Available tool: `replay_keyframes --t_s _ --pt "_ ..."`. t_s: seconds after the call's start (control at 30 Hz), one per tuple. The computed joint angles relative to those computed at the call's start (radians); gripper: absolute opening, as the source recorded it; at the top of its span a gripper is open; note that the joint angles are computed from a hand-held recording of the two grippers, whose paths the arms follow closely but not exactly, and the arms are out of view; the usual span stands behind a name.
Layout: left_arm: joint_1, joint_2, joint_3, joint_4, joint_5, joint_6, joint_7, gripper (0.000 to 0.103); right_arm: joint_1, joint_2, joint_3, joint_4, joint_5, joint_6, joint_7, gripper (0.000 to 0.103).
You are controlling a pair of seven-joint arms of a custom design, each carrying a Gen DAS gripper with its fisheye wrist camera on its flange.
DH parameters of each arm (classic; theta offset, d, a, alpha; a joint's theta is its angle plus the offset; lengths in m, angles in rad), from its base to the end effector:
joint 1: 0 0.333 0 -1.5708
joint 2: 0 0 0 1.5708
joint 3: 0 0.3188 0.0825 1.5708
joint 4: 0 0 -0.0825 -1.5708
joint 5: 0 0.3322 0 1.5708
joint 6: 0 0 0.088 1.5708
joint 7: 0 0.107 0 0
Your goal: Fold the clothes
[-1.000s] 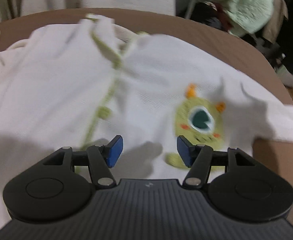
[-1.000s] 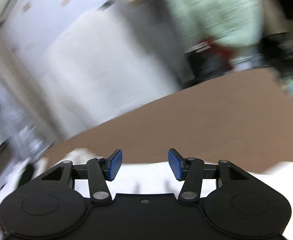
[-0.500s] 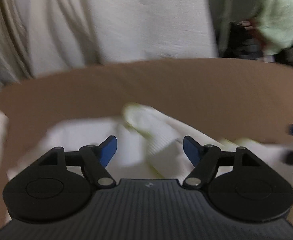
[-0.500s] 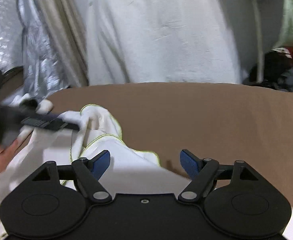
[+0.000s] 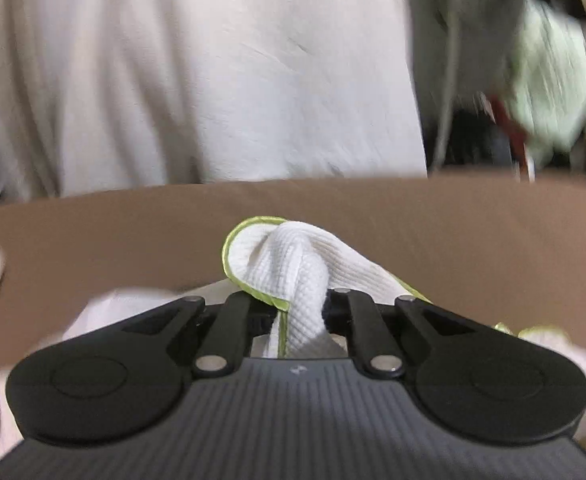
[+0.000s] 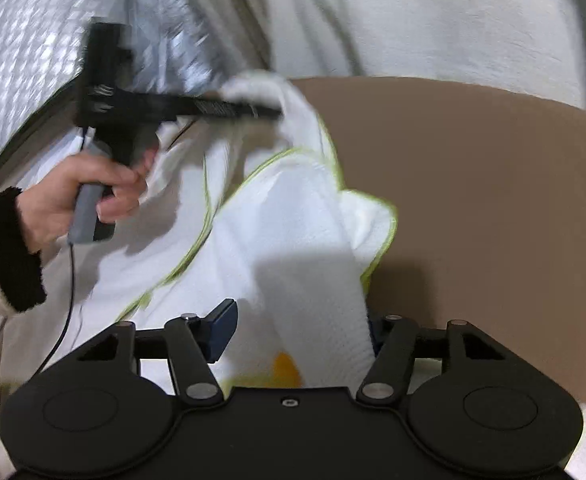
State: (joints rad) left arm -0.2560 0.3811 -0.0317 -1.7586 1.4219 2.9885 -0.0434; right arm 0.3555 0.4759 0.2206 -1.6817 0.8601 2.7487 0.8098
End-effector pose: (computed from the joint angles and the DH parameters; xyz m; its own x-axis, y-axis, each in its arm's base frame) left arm 0.5809 -0.2420 0.4343 -0.0518 -0.9947 0.0889 -0.5584 -0.0450 -0.8284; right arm 0.5873 0.3161 0.4150 0.6117 -0.7094 -0.3502 -0.7073 -0.2922 -0.6437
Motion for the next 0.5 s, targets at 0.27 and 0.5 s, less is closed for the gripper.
replay_keyframes --t_s 0.27,0.5 --pt "0.026 -0.156 -0.066 -0.311 -0.115 -0.126 0.058 0.010 -0.055 -0.160 -0.001 -0.149 0.096 -0.236 -0.150 0.068" --pt "0.038 -0.169 -0.090 -0.306 -0.106 -0.137 0.078 0.011 -0.093 -0.098 -0.034 -0.065 0.361 -0.275 -0.114 0.080"
